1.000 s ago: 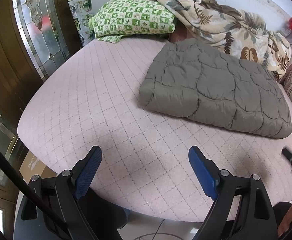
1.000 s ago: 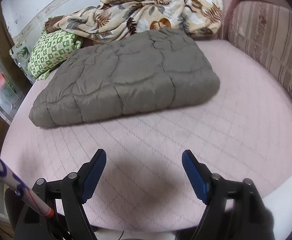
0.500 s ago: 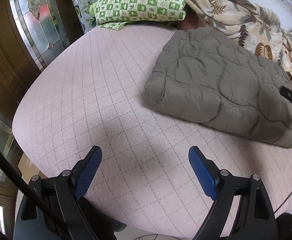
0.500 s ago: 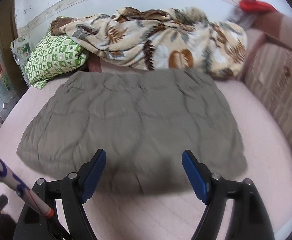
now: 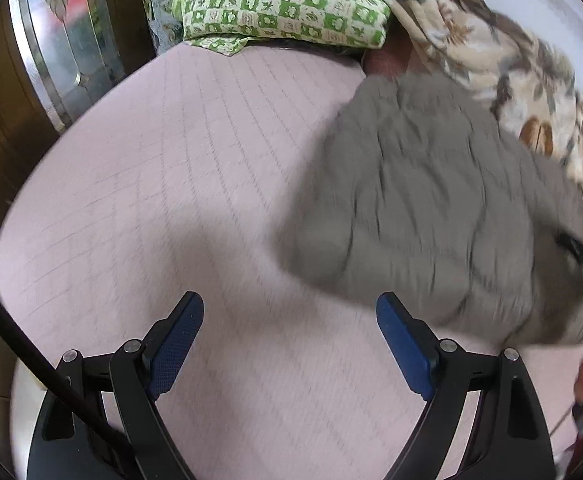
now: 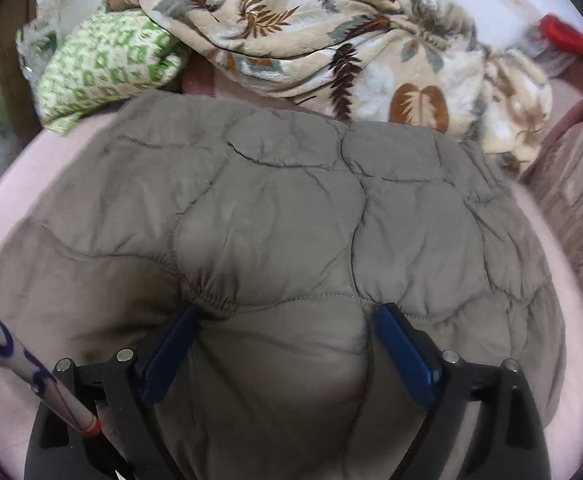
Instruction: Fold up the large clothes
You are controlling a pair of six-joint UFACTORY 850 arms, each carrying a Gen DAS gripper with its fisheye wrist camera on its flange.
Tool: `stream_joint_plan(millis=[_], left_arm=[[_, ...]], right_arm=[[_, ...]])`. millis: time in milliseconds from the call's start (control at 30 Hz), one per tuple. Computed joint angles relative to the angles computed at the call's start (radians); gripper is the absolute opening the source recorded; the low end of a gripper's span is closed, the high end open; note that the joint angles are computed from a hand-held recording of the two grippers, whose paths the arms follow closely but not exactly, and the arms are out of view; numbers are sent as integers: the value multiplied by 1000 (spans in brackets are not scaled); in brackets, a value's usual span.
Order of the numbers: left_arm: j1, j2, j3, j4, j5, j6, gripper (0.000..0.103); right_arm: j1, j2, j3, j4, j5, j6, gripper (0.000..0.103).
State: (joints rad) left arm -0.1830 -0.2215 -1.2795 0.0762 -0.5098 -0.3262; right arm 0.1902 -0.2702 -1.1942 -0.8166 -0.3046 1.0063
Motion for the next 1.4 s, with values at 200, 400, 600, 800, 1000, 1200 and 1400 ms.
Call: stream_joint_plan(millis=[200,400,600,800,1000,1200,1400], left_arm=[[80,-193,-225,-390,-71,404,88],[131,-441,-471,-815,-338,782,88],[151,-578,-573,-1028,-500,825,95],[120,-510,-513,-1021,-469,907,78],[132,-401,-374,-1044,-491,992,73],[138,-434,-398,-1013,-458,799,77],[126,-261,-262,-905,-278,816,77]], right_arm=[[-176,143,91,628,44,-546,96],[-425,126,78,1234,-70,-1092,101],[-566,-88,-33,1781,-374,-1593,103],[-600,-205,-59,2126,-563,-1844,102],[-607,-152,-6,2192,-618,-1909,73],[-628,-87,93,2195,-590,-1920,87],[-625,27,173,2223,-384,-1839,89]])
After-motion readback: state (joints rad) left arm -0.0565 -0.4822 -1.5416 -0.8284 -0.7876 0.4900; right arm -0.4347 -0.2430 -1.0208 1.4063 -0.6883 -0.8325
